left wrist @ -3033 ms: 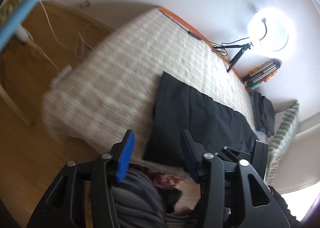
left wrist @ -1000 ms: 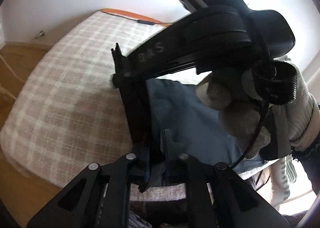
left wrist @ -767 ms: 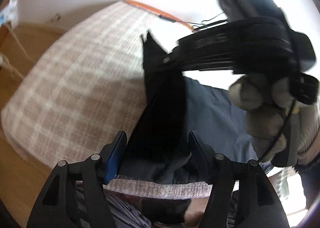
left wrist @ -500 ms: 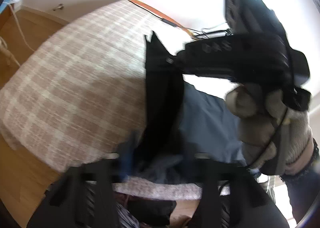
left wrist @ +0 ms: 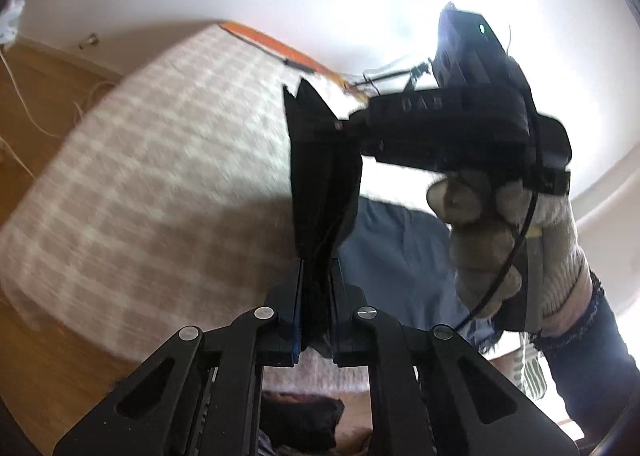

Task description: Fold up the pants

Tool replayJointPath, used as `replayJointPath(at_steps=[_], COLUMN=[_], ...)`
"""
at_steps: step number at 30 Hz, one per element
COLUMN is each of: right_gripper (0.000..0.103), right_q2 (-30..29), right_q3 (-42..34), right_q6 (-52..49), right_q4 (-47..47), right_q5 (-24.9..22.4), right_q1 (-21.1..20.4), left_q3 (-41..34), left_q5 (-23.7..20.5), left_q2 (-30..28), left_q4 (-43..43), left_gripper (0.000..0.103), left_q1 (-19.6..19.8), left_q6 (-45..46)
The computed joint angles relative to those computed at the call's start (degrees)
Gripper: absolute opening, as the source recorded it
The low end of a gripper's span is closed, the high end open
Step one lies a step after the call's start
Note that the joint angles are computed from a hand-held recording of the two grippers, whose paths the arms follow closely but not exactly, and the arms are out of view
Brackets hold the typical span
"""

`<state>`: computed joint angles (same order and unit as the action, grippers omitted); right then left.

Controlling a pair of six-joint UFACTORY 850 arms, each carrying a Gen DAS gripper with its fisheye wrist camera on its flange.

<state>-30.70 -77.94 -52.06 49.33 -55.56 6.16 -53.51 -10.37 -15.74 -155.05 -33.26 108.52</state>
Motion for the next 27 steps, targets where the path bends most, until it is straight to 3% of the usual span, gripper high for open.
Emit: replayJointPath(at_steps=[3,6,12,20,27], right_gripper=[0.001,0.001,0.001,0.001,0.001], right_q2=[0.55,1.57,4.77,8.09,8.43], right_q3=[0.87,1.34,2.61,4.04,6.26], right_q6=[-1.24,-2.43,-5.5,-8.95,-10.58], right_q4=[0.57,1.67,3.2,4.7,3.61], right_q5=[-0.31,-0.94,-2.57,-3.87,-3.0], right_q1=[-0.46,-1.65,-6.16,-15.72,-25.95], left_q3=[-1.31,-2.87,-6.59,-17.02,-31.87], left_q5=[-0.7,-0.12,-1.7,-3.77,-7.07], left_q2=[-0.78,-1.04,-3.47,-10.26,-22.18], left_q4=[3.36,-2.58,2.98,29.1,58.33], left_gripper=[0.008,0.008,0.008,0.008,0.008], left_q1=[-0.71,-2.88,-4.5,-6.27,-8.94], left_q6=[-2.38,5.65,2.93,-17.88,-44.43])
